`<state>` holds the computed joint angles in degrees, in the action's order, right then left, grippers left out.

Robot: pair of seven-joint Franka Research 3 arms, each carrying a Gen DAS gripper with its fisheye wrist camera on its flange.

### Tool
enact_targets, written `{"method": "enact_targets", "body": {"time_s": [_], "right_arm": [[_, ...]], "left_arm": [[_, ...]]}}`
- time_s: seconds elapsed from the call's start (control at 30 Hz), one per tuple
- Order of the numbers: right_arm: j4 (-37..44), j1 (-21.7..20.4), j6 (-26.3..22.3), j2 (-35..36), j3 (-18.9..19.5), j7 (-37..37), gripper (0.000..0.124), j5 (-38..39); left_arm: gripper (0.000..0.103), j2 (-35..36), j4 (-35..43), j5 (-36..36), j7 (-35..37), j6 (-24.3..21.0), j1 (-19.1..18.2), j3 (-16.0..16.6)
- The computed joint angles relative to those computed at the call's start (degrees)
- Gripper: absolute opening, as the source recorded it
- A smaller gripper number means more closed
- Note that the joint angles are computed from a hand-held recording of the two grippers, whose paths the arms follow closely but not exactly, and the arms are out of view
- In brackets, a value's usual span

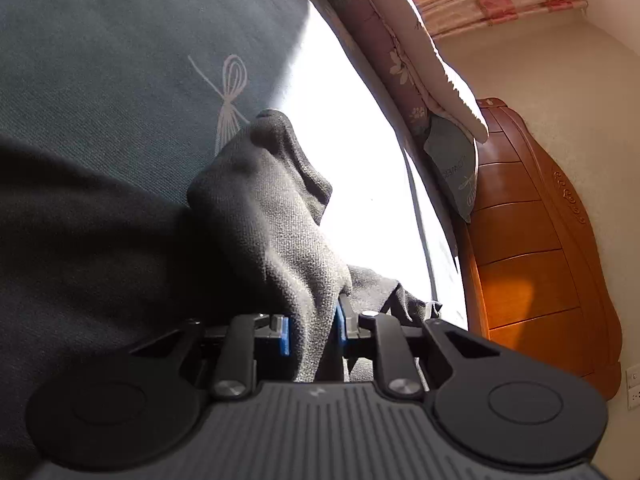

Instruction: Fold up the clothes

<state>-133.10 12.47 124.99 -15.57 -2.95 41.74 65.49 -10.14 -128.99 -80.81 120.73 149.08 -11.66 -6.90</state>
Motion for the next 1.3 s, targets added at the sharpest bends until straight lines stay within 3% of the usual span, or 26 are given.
{"method": "enact_targets", "body": {"time_s": [0.17, 0.3, 0.5, 0.6, 0.73, 0.83, 1.13, 1.3], "right_arm": [[0.0, -0.1, 0.5, -0.1, -0.1, -0.3, 0.066, 0.6], [-0.1, -0.1, 0.8, -0.2, -0.2, -0.6, 0.066, 1.0], [-0.8, -0.4, 0.8, -1.0, -0.5, -0.8, 0.067, 1.2], [-1.3, -0.7, 1.1, -1.4, -0.5, 0.0, 0.068, 0.0], [-2.0, -1.2, 0.9, -1.9, -0.9, 1.1, 0.070, -1.4], [-2.8, -1.7, 1.4, -2.6, -1.2, 2.2, 0.072, -1.8], [-4.4, -2.9, 4.5, -7.2, -2.6, 4.1, 0.074, -3.8], [-4.3, -2.4, 10.1, -7.9, -2.4, 2.9, 0.077, -3.4]], "left_arm": [[0.009, -4.1, 2.1, -0.6, 7.4, 0.5, -1.0, 0.5], [0.008, -6.0, 4.5, 1.7, 9.3, 0.6, -2.1, 0.9], [0.009, -10.1, 3.2, 6.7, 12.6, 5.0, -4.4, 1.1], [0.009, -10.6, 0.2, 14.3, 5.8, 6.5, -4.0, 1.1], [0.009, -7.8, -2.3, 26.0, -9.8, 3.9, -1.9, 0.9], [0.009, -6.5, -4.4, 31.1, -16.3, 2.7, -1.7, 2.0], [0.009, -8.2, -3.7, 31.8, -13.9, 6.3, -5.3, 5.4], [0.013, -8.0, -3.5, 42.2, -21.2, 4.5, -2.8, 3.8]]}}
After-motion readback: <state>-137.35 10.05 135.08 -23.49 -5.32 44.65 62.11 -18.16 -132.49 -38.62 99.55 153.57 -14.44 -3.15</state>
